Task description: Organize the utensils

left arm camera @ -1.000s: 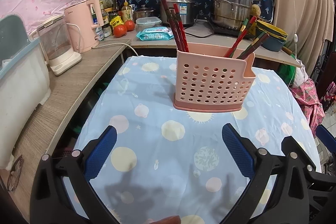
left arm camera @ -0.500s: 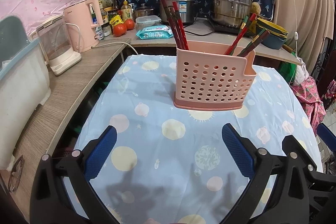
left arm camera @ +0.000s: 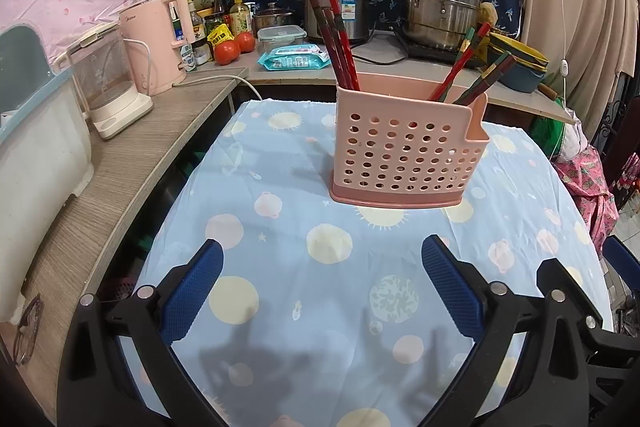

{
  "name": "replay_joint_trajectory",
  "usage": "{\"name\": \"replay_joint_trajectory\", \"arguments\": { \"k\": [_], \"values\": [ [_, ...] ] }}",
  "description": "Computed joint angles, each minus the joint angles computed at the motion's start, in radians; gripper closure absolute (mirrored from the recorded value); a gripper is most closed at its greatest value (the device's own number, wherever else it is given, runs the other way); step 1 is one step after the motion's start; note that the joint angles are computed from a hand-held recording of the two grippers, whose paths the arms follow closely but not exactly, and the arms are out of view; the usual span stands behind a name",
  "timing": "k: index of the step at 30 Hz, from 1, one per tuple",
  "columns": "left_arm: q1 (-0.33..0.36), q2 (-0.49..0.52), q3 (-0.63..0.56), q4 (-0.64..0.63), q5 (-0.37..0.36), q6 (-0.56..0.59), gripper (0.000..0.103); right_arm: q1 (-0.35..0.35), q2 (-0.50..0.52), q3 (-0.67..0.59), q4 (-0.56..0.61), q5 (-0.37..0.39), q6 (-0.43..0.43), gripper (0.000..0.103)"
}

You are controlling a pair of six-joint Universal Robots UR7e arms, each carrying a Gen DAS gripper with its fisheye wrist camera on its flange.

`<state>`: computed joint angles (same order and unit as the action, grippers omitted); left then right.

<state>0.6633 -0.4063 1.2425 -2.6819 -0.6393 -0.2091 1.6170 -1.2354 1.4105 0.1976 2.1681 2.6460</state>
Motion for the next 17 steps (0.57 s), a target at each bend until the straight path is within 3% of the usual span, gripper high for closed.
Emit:
{"name": "replay_joint_trajectory", "arguments": {
  "k": [17],
  "values": [
    [-0.003, 0.004, 0.000, -0.032, 0.006, 0.038, 0.009, -0.002, -0.002, 0.002, -0.003, -0.001, -0.001, 0.007]
  ]
}}
